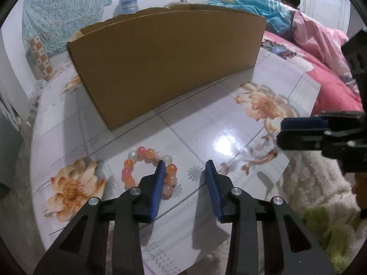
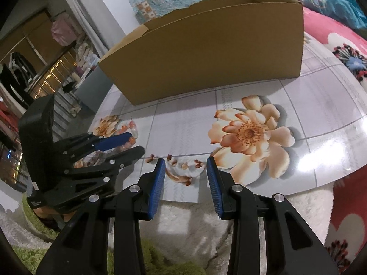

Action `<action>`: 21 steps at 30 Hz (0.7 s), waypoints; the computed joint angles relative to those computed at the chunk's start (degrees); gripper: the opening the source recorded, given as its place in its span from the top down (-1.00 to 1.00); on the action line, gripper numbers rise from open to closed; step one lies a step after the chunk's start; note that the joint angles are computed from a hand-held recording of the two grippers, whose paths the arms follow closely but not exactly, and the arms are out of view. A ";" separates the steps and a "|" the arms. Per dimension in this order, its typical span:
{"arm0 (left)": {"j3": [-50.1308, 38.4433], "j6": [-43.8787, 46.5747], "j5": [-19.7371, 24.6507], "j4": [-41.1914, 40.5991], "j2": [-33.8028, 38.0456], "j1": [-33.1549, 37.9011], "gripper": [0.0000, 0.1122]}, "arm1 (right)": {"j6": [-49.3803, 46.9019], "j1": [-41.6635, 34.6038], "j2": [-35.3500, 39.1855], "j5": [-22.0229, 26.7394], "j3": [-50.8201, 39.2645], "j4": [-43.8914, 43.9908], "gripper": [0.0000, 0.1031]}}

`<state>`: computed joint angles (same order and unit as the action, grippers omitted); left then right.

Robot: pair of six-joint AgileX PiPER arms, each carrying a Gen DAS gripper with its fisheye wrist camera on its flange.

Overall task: Organize jewelry
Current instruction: 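Move both open grippers toward the pink-orange bead bracelet on the table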

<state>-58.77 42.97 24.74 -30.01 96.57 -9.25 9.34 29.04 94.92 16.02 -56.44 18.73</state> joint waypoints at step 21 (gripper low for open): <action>-14.74 12.39 12.94 -24.60 9.09 -0.48 -0.31 | 0.78 -10.58 -1.50 3.79 -1.27 -2.25 -0.08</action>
